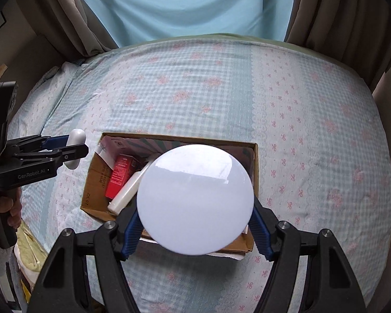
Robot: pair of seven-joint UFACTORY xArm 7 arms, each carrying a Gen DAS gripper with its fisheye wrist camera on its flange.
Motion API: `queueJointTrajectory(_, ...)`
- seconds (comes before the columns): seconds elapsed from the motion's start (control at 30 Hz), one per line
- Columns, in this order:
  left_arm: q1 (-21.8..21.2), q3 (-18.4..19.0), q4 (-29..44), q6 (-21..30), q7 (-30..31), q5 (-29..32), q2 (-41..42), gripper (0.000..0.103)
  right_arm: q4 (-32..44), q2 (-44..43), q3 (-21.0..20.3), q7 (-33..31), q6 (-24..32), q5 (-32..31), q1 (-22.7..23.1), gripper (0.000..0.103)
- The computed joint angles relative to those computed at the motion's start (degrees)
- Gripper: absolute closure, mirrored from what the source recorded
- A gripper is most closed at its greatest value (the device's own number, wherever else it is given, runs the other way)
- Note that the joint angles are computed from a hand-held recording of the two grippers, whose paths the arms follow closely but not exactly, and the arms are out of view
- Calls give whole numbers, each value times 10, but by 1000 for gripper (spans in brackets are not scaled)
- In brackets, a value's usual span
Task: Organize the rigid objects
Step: 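Carry the earbud case and pale green jar over the cardboard box, then open both tools to release the earbud case and jar into the box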
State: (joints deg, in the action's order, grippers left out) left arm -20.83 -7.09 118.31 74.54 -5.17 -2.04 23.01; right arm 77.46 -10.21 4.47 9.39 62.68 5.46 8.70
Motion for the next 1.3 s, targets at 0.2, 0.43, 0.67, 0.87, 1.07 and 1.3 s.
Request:
queueJointTrajectory(0.2,1,-1,-83,-33,4,0,-1,61,-43,19,0,0,-9,-20,-3,36)
queueJointTrajectory(0.43,8,-8,-181,-66,16,-7,-47,82,-60,42,1,-8,-27,-31,-2,36)
queueJointTrajectory(0.67,10,-10,-224,-95,5,-9,-68,82,-70,50,4,-6,-38,-38,3,36)
queueJointTrajectory(0.87,27,-25,-218,-103,27,-41,-77,1,-52,64,2,-14,-8,-38,3,27)
queueJointTrajectory(1.07,12,-21,-264,-125,32,-35,-111,0,-71,30,-3,-11,-47,-21,-6,0)
queueJointTrajectory(1.3,8,-22,-282,-125,16,-35,-122,0,-73,18,-5,3,-42,-15,-10,0)
